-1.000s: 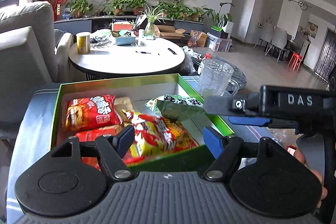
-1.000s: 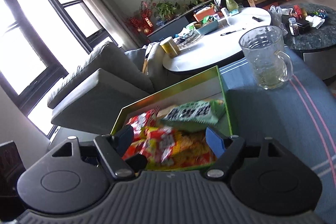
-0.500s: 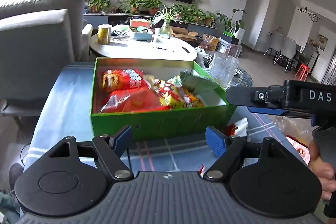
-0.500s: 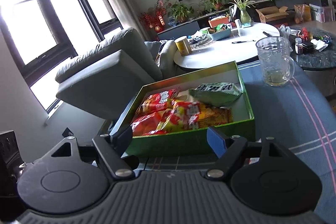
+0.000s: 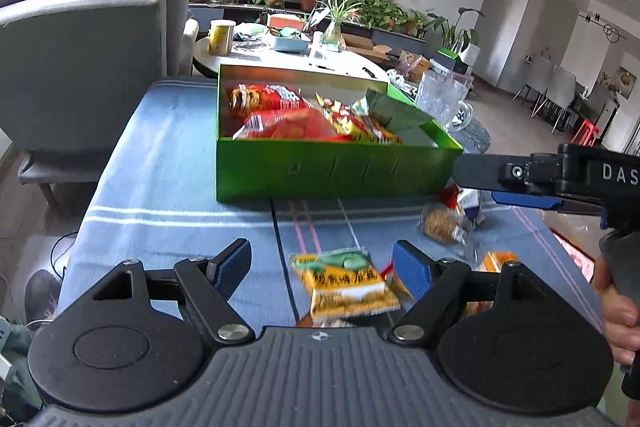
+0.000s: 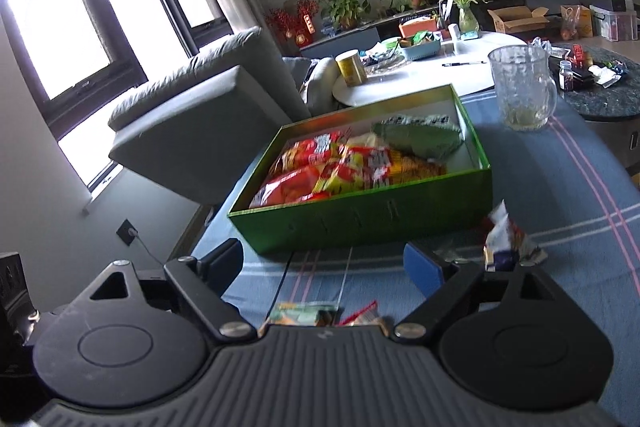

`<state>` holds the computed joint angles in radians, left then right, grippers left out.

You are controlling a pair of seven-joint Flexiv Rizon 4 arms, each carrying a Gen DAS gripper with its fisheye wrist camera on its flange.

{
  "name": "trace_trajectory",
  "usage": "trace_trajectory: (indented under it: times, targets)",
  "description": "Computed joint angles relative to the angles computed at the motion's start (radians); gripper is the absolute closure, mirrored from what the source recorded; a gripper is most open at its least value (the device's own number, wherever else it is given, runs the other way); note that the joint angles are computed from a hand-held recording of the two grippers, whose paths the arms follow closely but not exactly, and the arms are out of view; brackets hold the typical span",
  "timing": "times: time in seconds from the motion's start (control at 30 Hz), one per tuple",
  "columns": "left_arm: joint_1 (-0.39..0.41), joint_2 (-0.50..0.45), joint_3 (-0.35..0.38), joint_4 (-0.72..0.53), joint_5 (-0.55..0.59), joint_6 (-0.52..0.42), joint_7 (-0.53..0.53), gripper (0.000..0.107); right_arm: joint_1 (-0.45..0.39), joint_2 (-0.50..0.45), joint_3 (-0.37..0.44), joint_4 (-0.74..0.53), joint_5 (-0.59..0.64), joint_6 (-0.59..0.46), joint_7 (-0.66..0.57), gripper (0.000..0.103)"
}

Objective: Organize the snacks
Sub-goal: 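Move the right tool back toward the loose snacks on the table, then grasp the brown paper-wrapped snack with the left gripper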

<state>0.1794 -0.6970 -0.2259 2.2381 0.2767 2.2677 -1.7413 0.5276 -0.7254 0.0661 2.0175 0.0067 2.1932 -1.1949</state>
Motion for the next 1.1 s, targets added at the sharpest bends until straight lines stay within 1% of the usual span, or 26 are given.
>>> trace_trajectory:
  times: [0.17, 0.27, 0.37, 0.53, 0.6, 0.73, 0.83, 0.97, 1.1]
  targets:
    - [-0.014, 0.01, 0.022, 0.047, -0.004, 0.011, 0.006, 0.031, 0.031, 0.01, -0.006, 0.029, 0.028, 0.013, -0.017, 0.026]
    - [-0.015, 0.029, 0.024, 0.079, -0.032, -0.025, -0.008, 0.031, 0.048, 0.02, -0.013, 0.045, 0.049, 0.024, -0.033, 0.026]
    - [-0.016, 0.038, 0.028, 0.107, -0.046, -0.027, -0.021, 0.031, 0.053, 0.026, -0.008, 0.06, 0.061, 0.036, -0.043, 0.026]
    - [-0.019, 0.052, 0.033, 0.139, -0.033, -0.026, -0.013, 0.031, 0.064, 0.027, -0.006, 0.071, 0.078, 0.038, -0.053, 0.026]
    - [-0.002, 0.057, 0.012, 0.144, -0.012, -0.052, -0.01, 0.031, 0.064, 0.027, -0.004, 0.072, 0.082, 0.033, -0.05, 0.026]
    - [0.047, 0.05, -0.051, 0.131, 0.027, -0.126, -0.002, 0.031, 0.051, 0.022, 0.007, 0.072, 0.074, 0.032, -0.038, 0.026]
    - [0.043, 0.043, -0.063, 0.119, 0.001, -0.16, 0.003, 0.031, 0.041, 0.017, 0.012, 0.073, 0.064, 0.031, -0.028, 0.026]
    - [0.096, 0.026, -0.122, 0.099, -0.007, -0.199, -0.012, 0.031, 0.024, 0.011, 0.019, 0.076, 0.05, 0.036, -0.014, 0.026]
    - [0.121, 0.013, -0.162, 0.064, -0.035, -0.238, -0.028, 0.031, 0.003, 0.003, 0.028, 0.075, 0.036, 0.034, 0.011, 0.026]
